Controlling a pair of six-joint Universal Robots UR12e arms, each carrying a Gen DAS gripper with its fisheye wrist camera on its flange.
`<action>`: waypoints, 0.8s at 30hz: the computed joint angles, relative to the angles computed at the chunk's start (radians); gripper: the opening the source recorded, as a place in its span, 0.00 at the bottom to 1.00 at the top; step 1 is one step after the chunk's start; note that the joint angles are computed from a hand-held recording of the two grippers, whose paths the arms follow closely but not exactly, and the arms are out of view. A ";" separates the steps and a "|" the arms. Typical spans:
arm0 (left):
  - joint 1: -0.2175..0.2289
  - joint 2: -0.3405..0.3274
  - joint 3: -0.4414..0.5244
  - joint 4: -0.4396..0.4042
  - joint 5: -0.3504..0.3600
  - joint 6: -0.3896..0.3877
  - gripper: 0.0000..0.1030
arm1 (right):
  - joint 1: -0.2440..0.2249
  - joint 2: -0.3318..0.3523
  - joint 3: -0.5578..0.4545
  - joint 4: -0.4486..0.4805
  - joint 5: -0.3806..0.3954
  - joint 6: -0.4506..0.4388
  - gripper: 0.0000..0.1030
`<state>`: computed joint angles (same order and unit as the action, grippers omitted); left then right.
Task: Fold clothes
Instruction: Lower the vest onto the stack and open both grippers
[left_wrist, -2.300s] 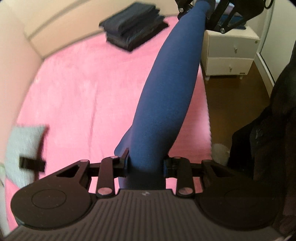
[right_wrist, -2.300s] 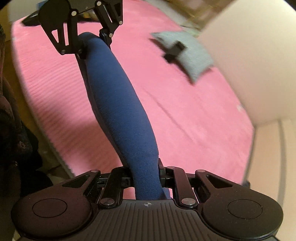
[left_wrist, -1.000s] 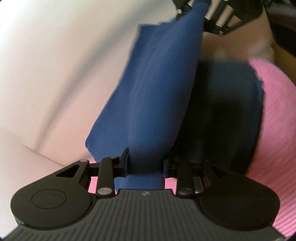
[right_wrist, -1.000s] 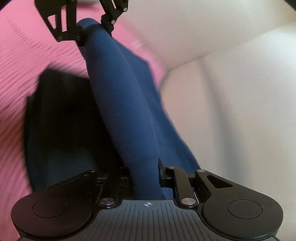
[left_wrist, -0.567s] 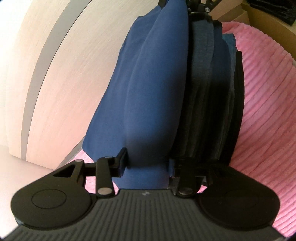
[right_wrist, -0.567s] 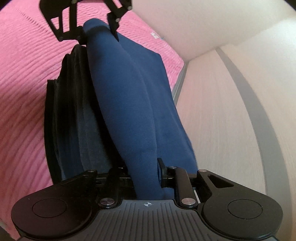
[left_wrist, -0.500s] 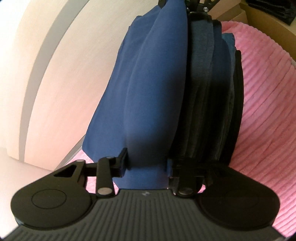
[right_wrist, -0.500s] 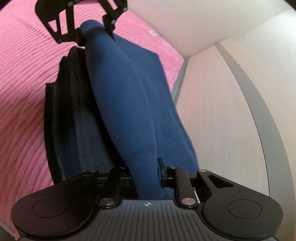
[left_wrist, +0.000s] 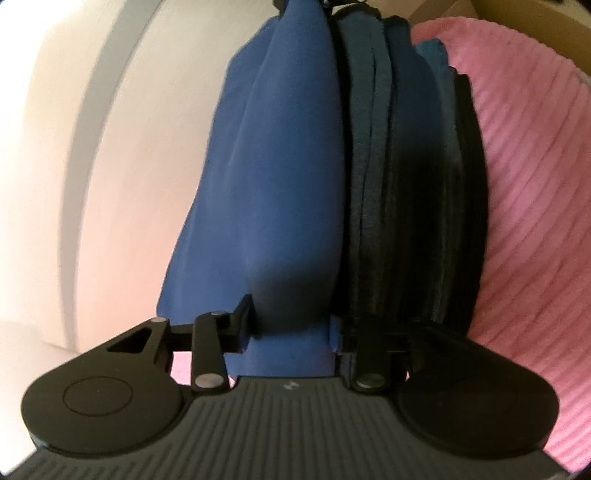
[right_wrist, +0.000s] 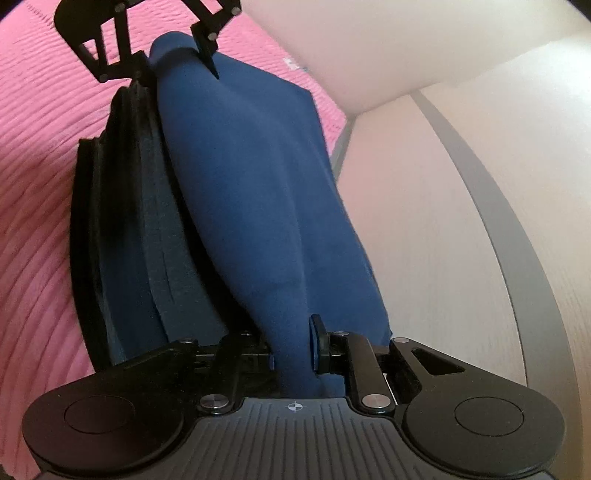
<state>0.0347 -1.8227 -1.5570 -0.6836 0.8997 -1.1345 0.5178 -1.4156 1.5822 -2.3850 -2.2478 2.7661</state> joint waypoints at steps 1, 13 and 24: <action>0.000 -0.001 0.006 -0.002 0.005 -0.011 0.40 | 0.001 -0.007 0.001 0.008 -0.002 0.010 0.14; -0.001 -0.039 0.060 0.123 -0.058 -0.058 0.29 | -0.004 -0.019 -0.034 0.085 -0.032 0.147 0.14; 0.006 -0.024 0.051 -0.011 0.033 0.012 0.39 | -0.005 -0.051 -0.029 0.147 -0.021 0.127 0.14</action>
